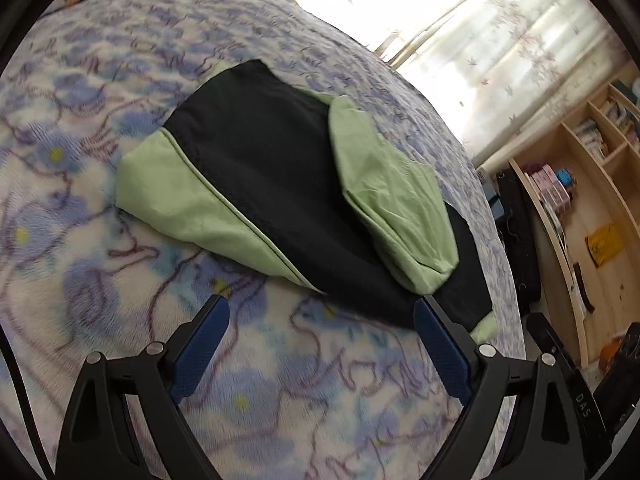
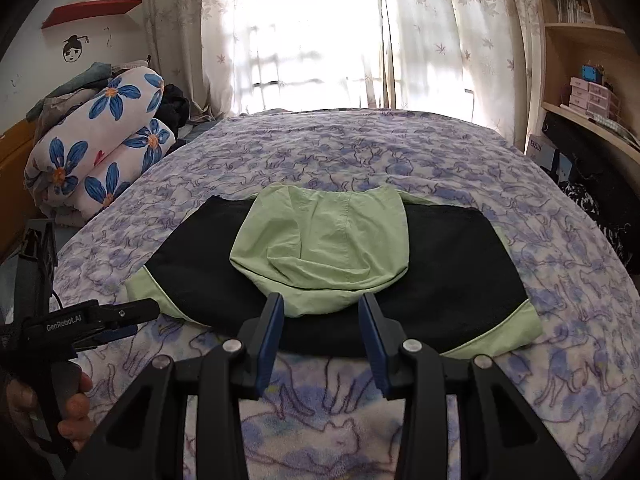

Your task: Fold large clothes

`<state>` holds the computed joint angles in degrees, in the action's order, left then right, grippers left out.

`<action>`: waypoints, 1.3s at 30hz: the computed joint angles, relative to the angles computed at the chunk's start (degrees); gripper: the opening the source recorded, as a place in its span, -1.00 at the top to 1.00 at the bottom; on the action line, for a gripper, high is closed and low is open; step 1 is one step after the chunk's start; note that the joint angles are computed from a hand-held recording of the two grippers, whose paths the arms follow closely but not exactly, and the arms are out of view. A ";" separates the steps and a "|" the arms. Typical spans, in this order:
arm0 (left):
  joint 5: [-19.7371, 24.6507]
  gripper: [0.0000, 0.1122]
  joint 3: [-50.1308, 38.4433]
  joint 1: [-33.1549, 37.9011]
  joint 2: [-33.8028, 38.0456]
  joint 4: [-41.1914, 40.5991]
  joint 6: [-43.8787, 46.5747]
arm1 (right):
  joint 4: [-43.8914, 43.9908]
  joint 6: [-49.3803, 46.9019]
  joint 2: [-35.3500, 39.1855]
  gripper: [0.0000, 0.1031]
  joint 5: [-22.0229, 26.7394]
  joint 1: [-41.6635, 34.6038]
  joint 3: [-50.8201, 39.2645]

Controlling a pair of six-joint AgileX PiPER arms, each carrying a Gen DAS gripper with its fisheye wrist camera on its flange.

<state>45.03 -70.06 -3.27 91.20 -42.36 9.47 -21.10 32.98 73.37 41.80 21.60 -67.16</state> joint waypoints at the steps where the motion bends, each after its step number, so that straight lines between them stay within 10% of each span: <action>1: -0.85 -0.65 -0.40 0.06 1.86 -1.22 0.65 | 2.42 -1.79 1.54 0.24 -1.56 -1.49 -0.29; 14: -10.01 -0.63 -14.91 -1.16 19.72 -3.41 -1.65 | 17.53 -16.26 18.21 0.25 -9.15 -9.97 -9.08; 17: -12.28 -0.06 -18.12 -1.38 21.93 -0.24 -4.48 | 14.22 -14.65 23.52 0.26 -9.24 -10.32 -14.71; 19: -15.04 0.67 -19.27 -2.75 22.23 5.94 -9.37 | 11.96 -13.33 27.30 0.30 -9.40 -10.28 -18.39; 25: -22.80 0.83 -18.74 -9.42 17.19 31.99 -24.91 | 18.82 -19.85 38.05 0.64 -3.55 -10.68 -25.51; 30: -22.06 0.84 -24.46 -14.76 15.70 40.05 -27.36 | 19.56 -21.06 37.36 0.64 -4.91 -10.68 -23.72; 39: -10.55 0.84 -47.17 -25.43 23.94 46.66 -26.05 | 57.32 -50.10 26.00 0.64 -2.26 -25.39 -12.37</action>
<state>34.48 -117.23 -28.70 115.14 4.29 -16.58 36.22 -17.12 99.38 39.55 -3.80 -79.53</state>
